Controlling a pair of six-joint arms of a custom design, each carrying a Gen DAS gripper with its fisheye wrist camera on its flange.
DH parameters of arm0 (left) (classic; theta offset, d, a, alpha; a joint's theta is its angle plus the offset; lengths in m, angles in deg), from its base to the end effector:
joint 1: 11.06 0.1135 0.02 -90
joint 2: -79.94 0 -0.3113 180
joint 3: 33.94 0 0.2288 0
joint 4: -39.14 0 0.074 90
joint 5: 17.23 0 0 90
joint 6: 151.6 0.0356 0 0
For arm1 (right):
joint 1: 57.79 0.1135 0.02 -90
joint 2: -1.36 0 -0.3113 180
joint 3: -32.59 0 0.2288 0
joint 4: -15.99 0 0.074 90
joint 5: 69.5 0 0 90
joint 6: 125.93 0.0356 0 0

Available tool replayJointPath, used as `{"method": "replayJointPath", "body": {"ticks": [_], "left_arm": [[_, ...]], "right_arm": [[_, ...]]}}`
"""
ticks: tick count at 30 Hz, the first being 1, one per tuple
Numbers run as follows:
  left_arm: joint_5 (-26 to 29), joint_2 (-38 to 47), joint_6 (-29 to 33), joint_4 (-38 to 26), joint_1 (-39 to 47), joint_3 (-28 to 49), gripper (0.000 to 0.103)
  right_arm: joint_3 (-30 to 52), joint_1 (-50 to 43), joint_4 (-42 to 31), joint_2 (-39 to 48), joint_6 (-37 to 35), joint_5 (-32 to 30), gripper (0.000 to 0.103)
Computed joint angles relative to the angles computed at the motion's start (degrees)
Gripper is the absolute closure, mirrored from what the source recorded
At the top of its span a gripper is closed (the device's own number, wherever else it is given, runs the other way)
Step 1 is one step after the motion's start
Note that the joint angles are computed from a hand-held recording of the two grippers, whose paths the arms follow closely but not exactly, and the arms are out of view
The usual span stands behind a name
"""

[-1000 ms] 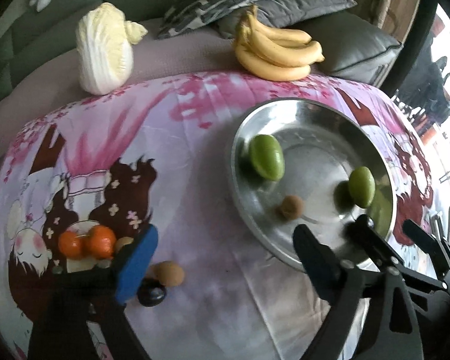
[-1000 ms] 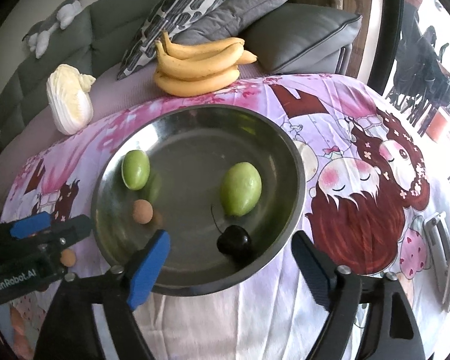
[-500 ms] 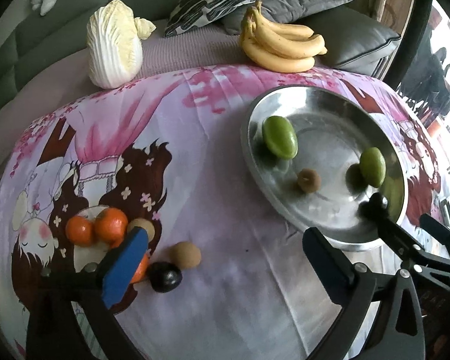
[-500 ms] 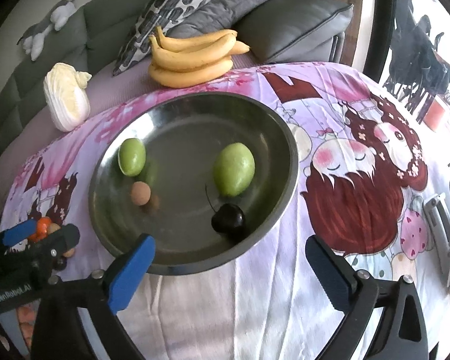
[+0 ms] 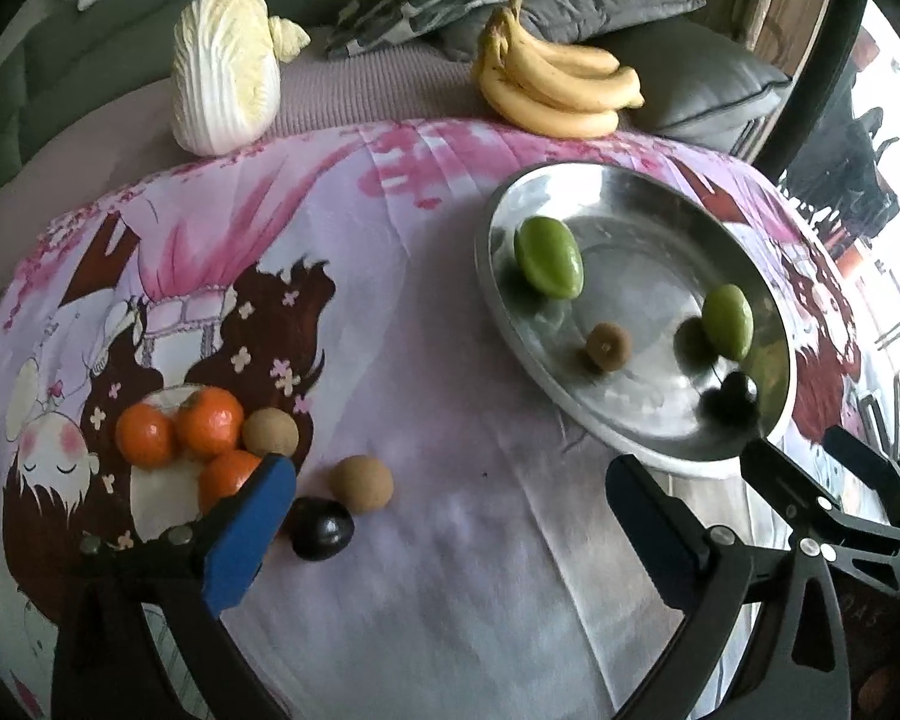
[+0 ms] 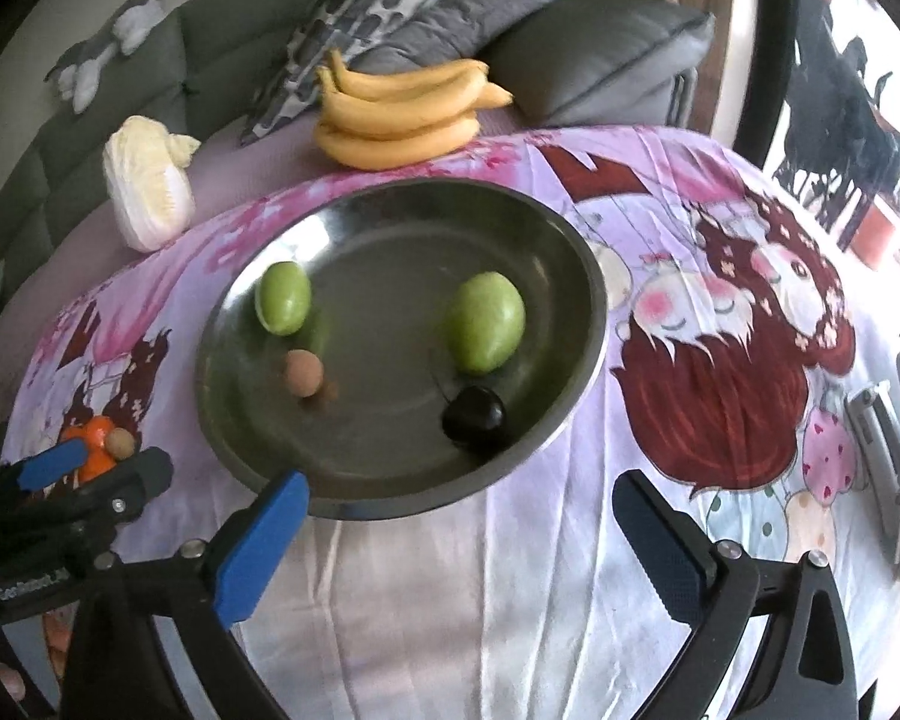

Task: Organize fruits
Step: 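Move both open tools back from the plate toward the loose fruit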

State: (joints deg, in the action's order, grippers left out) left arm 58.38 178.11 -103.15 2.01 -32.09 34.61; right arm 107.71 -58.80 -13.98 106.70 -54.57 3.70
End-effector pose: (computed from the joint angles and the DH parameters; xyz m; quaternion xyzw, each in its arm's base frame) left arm 0.2888 -0.1015 0.2089 -0.1979 0.9517 0.0010 0.2346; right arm 0.3539 0.0041 0.2048 -0.1836 0.9389 0.0957 0.2748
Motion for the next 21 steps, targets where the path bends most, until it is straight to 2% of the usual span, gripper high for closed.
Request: {"method": "replayJointPath", "body": {"ticks": [4,8,12,21], "left_arm": [[1.5,-0.5,0.3,-2.6,0.9,0.2,0.0],[0.2,-0.6,0.7,-6.5,0.8,0.9,0.0],[0.1,-2.8,0.5,-6.6,1.6,-0.8,0.001],[1.8,-7.8,0.3,-6.7,5.8,-6.0,0.001]], "right_arm": [[0.4,0.8,-2.0,0.2,0.2,-0.1,0.0],[0.2,2.0,-3.1,-0.6,0.5,0.8,0.0],[0.3,3.5,-4.4,-1.0,0.9,0.9,0.0],[-1.5,9.6,-5.6,-2.4,1.2,5.4,0.001]]}}
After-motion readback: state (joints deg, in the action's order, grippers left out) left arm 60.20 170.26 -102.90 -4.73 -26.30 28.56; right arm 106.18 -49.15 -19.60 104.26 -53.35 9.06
